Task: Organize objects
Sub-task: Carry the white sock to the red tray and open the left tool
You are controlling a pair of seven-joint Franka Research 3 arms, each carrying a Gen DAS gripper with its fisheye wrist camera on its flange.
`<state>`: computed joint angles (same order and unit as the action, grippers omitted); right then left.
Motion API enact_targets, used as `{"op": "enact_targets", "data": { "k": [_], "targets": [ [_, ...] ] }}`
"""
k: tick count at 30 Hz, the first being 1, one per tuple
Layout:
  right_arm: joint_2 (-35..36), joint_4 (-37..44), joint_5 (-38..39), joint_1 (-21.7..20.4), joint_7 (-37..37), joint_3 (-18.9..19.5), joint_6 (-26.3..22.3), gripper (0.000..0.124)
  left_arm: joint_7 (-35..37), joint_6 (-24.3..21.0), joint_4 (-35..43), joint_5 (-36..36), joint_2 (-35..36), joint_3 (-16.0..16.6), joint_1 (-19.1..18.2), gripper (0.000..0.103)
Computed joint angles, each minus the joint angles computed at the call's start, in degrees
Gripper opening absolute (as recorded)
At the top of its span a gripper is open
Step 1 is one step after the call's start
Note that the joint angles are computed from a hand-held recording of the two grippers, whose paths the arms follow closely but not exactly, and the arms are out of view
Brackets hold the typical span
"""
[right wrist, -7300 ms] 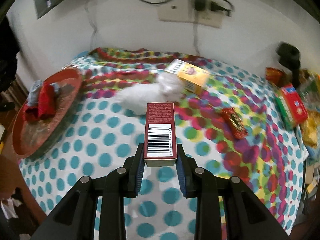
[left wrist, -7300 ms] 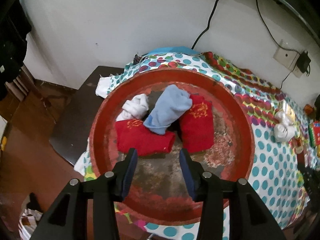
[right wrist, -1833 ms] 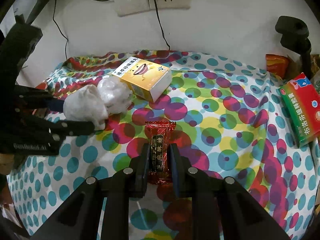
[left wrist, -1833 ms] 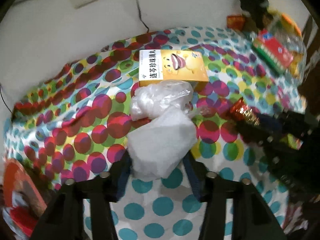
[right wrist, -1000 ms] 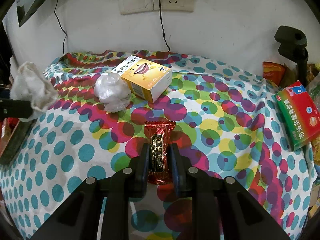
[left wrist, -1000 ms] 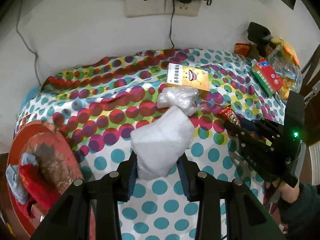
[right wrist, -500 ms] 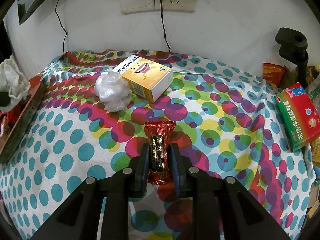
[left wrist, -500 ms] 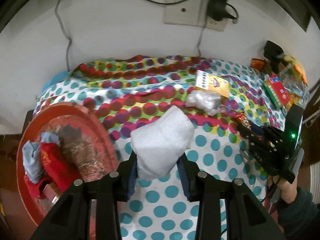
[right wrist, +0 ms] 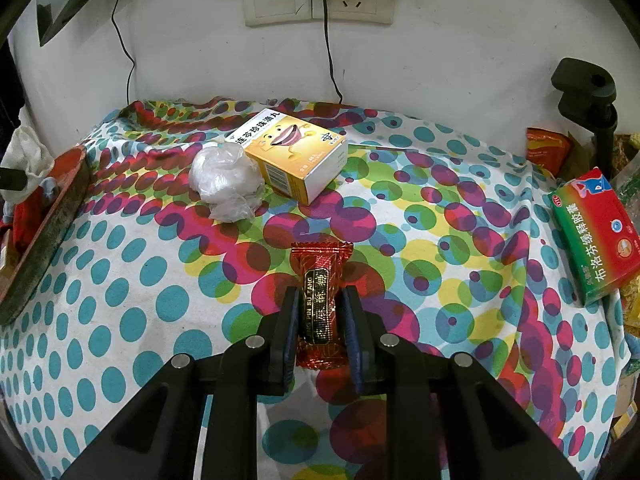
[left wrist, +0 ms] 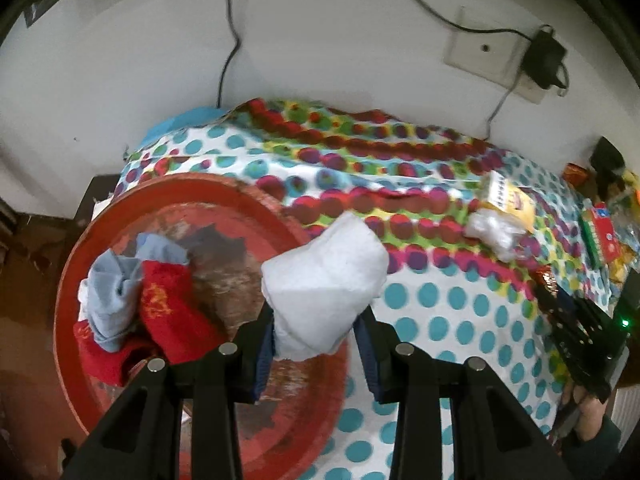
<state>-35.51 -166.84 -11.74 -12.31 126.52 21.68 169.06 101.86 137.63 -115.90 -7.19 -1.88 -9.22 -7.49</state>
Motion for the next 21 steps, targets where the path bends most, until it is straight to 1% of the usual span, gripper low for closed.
{"op": "enact_targets", "data": {
  "k": [7, 10, 14, 18, 21],
  "targets": [
    [0.0, -0.1, 0.3, 0.4, -0.2, -0.5, 0.3, 0.022, -3.3, -1.4, 4.2, 1.8, 3.6, 0.7, 1.8, 0.037],
    [0.0, -0.2, 0.4, 0.4, -0.4, -0.6, 0.4, 0.022, -4.0, -2.0, 6.6, 2.6, 5.6, 0.5, 2.5, 0.040],
    [0.0, -0.3, 0.8, 0.5, -0.6, -0.7, 0.5, 0.022, -6.5, -2.2, 10.1, 6.5, 8.9, 0.4, 2.8, 0.040],
    [-0.1, -0.2, 0.7, 0.2, -0.6, -0.4, 0.2, 0.022, -7.1, -3.2, 13.2, 7.9, 12.0, 0.0, 3.4, 0.041],
    [-0.2, -0.1, 0.5, 0.0, -0.3, 0.0, -0.1, 0.022, -6.2, -3.9, 14.1, 6.8, 13.0, -0.4, 4.2, 0.045]
  ]
}}
